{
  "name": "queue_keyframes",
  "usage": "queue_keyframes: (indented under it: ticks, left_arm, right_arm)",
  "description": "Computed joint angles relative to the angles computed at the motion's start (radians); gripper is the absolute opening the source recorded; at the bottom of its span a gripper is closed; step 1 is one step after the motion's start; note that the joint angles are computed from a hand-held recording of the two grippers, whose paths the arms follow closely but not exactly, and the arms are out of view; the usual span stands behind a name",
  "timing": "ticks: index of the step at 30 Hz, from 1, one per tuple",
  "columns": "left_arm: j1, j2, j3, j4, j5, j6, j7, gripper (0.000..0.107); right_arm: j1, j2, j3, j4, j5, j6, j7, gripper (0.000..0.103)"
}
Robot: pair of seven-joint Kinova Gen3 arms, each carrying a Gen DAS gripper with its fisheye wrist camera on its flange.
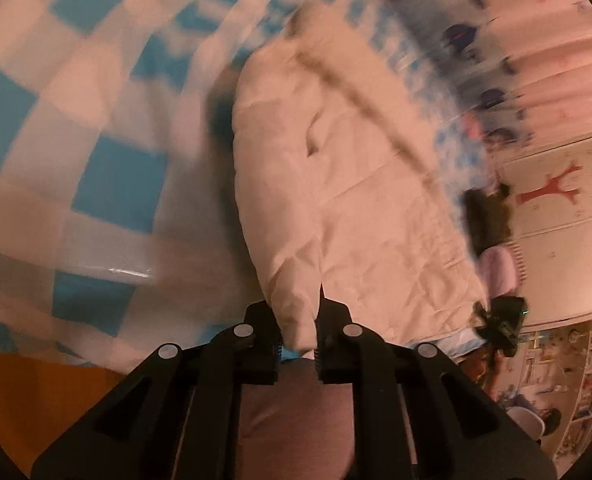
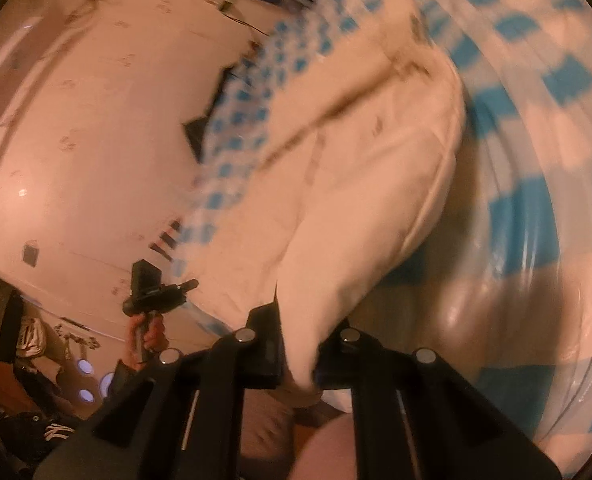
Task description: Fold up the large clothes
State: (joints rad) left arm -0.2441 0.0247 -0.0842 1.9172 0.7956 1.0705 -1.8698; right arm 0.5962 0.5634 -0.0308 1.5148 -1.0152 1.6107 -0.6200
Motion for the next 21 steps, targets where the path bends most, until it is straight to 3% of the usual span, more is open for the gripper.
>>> queue_keyframes:
  ticks: [7,11,15,18,21]
  left_arm:
    - [-0.02,-0.125,-0.065,0.02,0.025,0.103,-0.045,0.011]
    - [-0.031,-0.238,-0.124,0.126,0.033,0.172,-0.089,0.011]
    - [-0.052,-0.35,-0.239,0.279,0.001,0.267,-0.151,0.011]
    - [-0.078,-0.384,-0.292,0.352,-0.022,0.302,-0.191,0.011]
    - [-0.094,-0.37,-0.309,0.366,0.009,0.315,-0.23,0.011]
  right_arm:
    - [0.073,-0.086,0.022,0.041,-0.044,0.126,0.078,0.011]
    - [0.137,-0.129,0.082,0.129,-0.016,0.217,0.144,0.011]
    - [0.222,-0.129,0.16,0.256,0.058,0.306,0.234,0.011]
    - [0.255,-0.102,0.195,0.329,0.106,0.327,0.289,0.011]
    - [0.252,-0.077,0.195,0.344,0.062,0.347,0.299,0.011]
